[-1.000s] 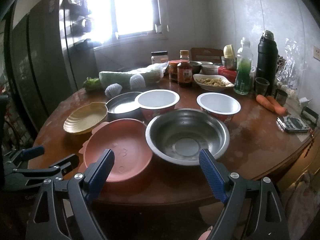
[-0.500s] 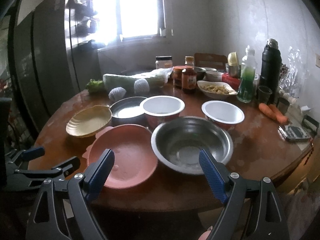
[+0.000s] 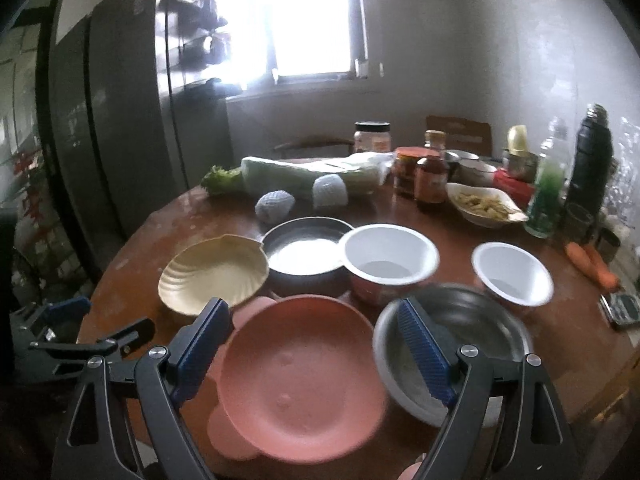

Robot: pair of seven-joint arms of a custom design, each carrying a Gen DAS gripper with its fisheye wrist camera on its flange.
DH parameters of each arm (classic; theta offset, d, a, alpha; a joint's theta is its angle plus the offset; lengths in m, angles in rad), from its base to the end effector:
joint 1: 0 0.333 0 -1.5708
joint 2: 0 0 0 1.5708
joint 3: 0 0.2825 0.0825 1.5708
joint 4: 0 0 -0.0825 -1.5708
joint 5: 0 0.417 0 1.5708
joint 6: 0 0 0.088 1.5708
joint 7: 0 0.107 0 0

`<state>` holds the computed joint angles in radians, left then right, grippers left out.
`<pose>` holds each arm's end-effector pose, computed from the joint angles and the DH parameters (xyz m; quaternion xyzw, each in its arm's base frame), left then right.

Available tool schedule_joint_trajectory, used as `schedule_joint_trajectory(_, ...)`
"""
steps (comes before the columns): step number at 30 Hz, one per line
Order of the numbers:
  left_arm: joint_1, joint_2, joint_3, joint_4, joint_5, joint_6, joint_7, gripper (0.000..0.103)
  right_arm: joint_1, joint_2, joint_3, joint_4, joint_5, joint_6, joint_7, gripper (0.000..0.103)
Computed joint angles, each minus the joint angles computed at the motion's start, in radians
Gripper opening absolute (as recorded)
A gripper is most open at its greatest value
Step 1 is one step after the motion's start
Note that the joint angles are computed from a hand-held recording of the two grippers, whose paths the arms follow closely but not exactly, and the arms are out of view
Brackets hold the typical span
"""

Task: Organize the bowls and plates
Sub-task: 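Move the right gripper to the cream shell plate rim and close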

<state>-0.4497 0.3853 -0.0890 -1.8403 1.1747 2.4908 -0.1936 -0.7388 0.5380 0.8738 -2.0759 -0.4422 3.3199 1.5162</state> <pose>0.5783 -0.3476 0.2937 -0.7538 0.5250 -0.2435 0.3113 0.6361 0.0946 0.3152 -0.7369 0.4907 -0.2304 0.4040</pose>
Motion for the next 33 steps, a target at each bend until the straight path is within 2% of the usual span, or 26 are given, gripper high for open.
schedule_joint_trajectory(4,0.028,0.005,0.011,0.003,-0.031,0.027,0.053,0.101,0.052,0.062,0.0,0.083,0.018,-0.073,-0.056,0.087)
schedule_joint_trajectory(7,0.053,0.017,0.02,0.01,-0.054,0.072,0.089,0.101,0.114,0.108,-0.021,0.16,0.054,-0.147,-0.099,0.087)
schedule_joint_trajectory(11,0.067,0.051,0.034,0.045,-0.105,0.079,0.168,0.101,0.239,0.147,-0.108,0.272,0.108,-0.251,-0.116,0.087)
schedule_joint_trajectory(15,0.091,0.084,0.046,0.07,-0.181,0.131,0.253,0.101,0.346,0.178,-0.184,0.368,0.146,-0.343,-0.128,0.087)
schedule_joint_trajectory(18,0.092,0.115,0.058,0.106,-0.239,0.119,0.321,0.101,0.393,0.205,-0.21,0.427,0.181,-0.401,-0.15,0.087)
schedule_joint_trajectory(22,0.114,0.149,0.065,0.13,-0.326,0.186,0.41,0.101,0.455,0.231,-0.254,0.489,0.227,-0.449,-0.164,0.085)
schedule_joint_trajectory(24,0.112,0.167,0.077,0.15,-0.366,0.189,0.444,0.099,0.5,0.243,-0.292,0.527,0.239,-0.474,-0.163,0.078)
schedule_joint_trajectory(26,0.104,0.182,0.094,0.169,-0.389,0.188,0.461,0.094,0.515,0.256,-0.298,0.554,0.267,-0.506,-0.187,0.069)
schedule_joint_trajectory(30,0.102,0.205,0.11,0.194,-0.436,0.213,0.507,0.086,0.584,0.272,-0.362,0.609,0.301,-0.545,-0.183,0.061)
schedule_joint_trajectory(32,0.103,0.219,0.113,0.209,-0.457,0.227,0.532,0.08,0.614,0.273,-0.395,0.624,0.313,-0.551,-0.184,0.053)
schedule_joint_trajectory(33,0.105,0.222,0.115,0.21,-0.47,0.241,0.54,0.071,0.63,0.275,-0.412,0.634,0.319,-0.553,-0.186,0.051)
